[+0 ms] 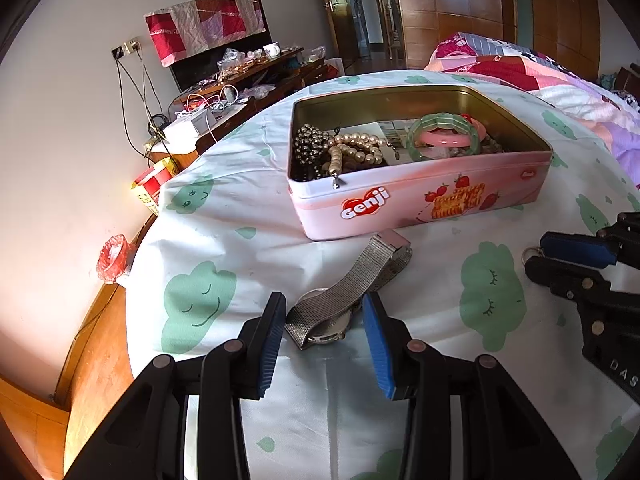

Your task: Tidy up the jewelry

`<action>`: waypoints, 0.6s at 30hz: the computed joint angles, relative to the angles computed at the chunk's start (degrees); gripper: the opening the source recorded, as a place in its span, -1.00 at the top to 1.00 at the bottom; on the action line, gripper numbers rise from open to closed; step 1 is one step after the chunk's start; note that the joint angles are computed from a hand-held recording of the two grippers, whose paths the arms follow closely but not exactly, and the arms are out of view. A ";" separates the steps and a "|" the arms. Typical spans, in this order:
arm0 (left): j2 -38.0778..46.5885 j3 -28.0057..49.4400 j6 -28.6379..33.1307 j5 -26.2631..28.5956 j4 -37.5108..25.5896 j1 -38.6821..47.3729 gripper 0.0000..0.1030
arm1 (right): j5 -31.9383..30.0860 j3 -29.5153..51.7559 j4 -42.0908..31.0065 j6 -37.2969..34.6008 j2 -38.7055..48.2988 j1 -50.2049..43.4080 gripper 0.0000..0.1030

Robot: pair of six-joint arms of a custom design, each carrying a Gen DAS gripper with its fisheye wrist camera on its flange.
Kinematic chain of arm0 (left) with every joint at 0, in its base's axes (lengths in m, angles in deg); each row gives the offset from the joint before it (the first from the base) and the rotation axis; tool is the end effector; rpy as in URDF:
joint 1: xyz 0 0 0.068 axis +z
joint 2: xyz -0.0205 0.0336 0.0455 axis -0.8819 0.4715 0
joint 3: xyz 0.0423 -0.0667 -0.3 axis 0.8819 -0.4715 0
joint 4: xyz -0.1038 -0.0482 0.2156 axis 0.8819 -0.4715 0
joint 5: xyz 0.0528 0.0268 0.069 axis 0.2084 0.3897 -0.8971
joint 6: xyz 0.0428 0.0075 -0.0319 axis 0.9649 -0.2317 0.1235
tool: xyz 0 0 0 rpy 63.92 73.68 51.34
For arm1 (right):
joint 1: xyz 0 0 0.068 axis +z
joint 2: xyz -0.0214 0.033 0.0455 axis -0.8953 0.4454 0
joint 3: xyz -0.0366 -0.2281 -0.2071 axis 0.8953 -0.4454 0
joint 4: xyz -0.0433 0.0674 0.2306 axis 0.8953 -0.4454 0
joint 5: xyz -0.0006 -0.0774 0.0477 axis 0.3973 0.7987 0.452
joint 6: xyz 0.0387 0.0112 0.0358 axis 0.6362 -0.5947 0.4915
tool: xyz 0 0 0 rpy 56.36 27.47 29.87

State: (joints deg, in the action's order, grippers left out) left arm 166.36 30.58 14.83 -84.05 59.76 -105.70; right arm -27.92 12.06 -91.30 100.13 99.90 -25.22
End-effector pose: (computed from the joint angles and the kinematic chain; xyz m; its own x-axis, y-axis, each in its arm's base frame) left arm 0.2016 -0.1847 0.2402 -0.5051 0.5860 -0.6337 0.6375 0.7482 0.1837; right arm 0.1164 0.0702 0.2409 -0.7770 0.0571 -0.6269 0.1213 0.9908 -0.0601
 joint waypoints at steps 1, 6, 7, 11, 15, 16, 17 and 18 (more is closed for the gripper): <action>-0.06 0.03 -0.10 0.49 -0.14 0.14 0.21 | 0.04 0.00 -0.04 0.20 -0.12 -0.15 0.60; -0.75 0.13 -0.13 2.90 -1.00 0.67 0.21 | 0.43 0.32 -1.19 1.53 -0.68 0.17 0.89; -0.85 0.08 -0.15 2.95 -1.03 0.59 0.21 | 0.18 0.32 -1.23 1.53 -0.51 0.11 0.89; -1.51 0.06 -0.42 3.56 -1.50 0.49 0.21 | 0.52 0.16 -1.58 2.32 -1.65 0.23 0.89; -2.16 0.01 -0.41 3.82 -1.80 0.31 0.21 | 0.94 -0.14 -2.83 3.44 -3.41 0.27 0.89; -2.32 0.02 -0.46 3.90 -1.83 0.29 0.22 | 0.55 -0.18 -3.12 3.46 -3.64 -0.12 0.89; -2.54 -0.01 -0.45 3.97 -1.84 0.33 0.22 | 0.54 -0.13 -3.51 3.75 -3.82 -0.33 0.89; -2.82 -0.09 -0.50 3.79 -1.80 0.30 0.22 | 0.80 -0.07 -3.83 4.28 -4.09 -0.32 0.89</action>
